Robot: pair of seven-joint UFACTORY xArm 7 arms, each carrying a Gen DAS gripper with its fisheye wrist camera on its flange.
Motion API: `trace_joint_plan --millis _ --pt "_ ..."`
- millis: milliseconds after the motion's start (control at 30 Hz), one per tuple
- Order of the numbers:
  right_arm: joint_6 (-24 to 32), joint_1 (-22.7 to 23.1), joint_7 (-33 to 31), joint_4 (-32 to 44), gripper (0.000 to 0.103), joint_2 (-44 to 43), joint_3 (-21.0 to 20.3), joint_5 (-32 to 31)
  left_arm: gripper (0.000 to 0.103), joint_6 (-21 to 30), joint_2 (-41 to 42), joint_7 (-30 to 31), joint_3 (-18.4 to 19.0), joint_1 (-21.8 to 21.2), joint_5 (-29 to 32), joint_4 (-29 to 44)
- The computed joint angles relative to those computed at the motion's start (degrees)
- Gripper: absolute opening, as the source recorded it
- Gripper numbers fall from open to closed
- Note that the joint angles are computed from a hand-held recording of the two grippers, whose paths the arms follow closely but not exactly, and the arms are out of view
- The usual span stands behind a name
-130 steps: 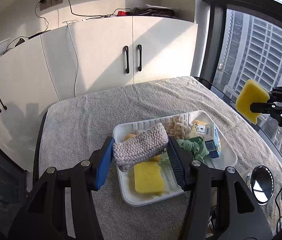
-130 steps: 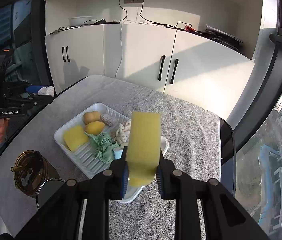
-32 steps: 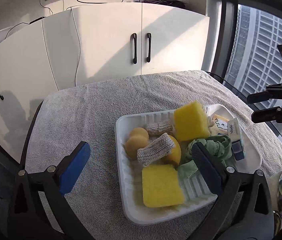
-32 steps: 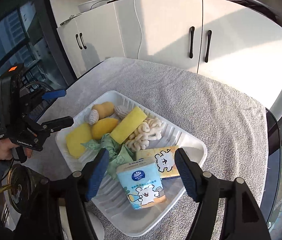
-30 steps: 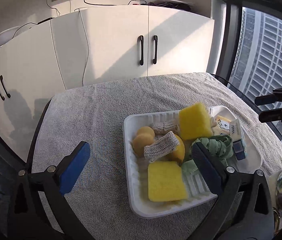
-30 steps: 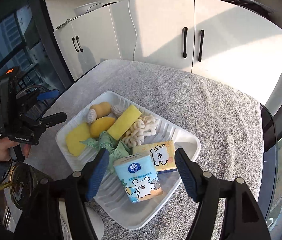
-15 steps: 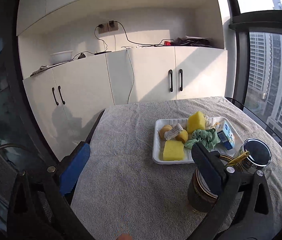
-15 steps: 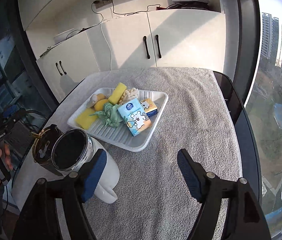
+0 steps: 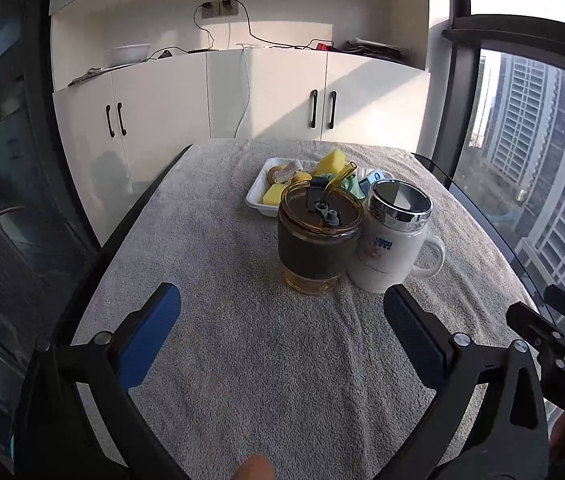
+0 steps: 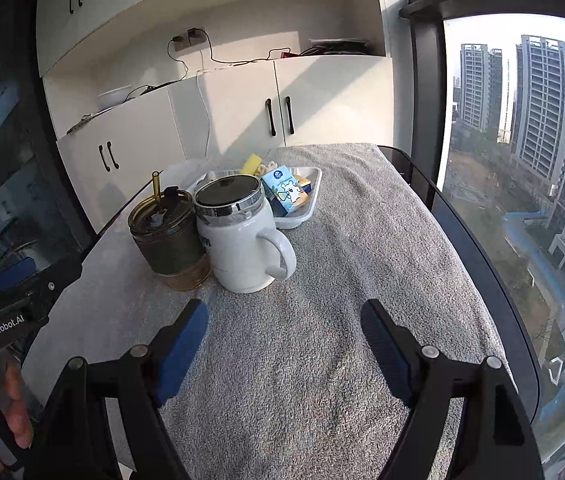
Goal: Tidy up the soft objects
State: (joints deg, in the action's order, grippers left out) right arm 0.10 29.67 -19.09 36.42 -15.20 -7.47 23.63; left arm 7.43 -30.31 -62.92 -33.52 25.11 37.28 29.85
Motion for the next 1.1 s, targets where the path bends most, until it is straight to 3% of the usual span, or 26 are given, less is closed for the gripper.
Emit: trace_joint_plan --millis 100,200,500,700,900,1100 --pt "-1.0 -6.5 5.3 -2.2 0.083 -2.6 7.2 -5.1 0.103 3.9 -1.1 0.1 0.1 -2.6 -0.8 0.2" --pt "-0.8 -8.1 8.4 -2.8 0.084 -3.8 9.1 -8.3 0.103 5.7 -1.4 -0.2 1.6 -5.6 -0.4 0.0" --pt "-0.3 -17.0 19.0 -2.9 0.084 -4.7 15.7 -18.4 0.103 7.4 -0.7 -3.1 3.4 -7.4 2.2 0.5" --pt "0.4 -20.9 24.2 -2.2 0.084 -3.9 18.8 -23.9 0.103 10.1 1.5 -5.8 4.2 -9.0 5.7 2.1" --pt "1.4 -21.2 27.4 -2.1 0.084 -3.9 19.1 -27.2 0.103 12.1 2.7 -9.9 5.4 -10.7 11.2 3.1" --pt "2.0 -20.4 28.6 -2.0 0.084 -4.0 18.4 -28.5 0.103 11.0 4.8 -9.8 10.6 -15.7 12.5 3.2"
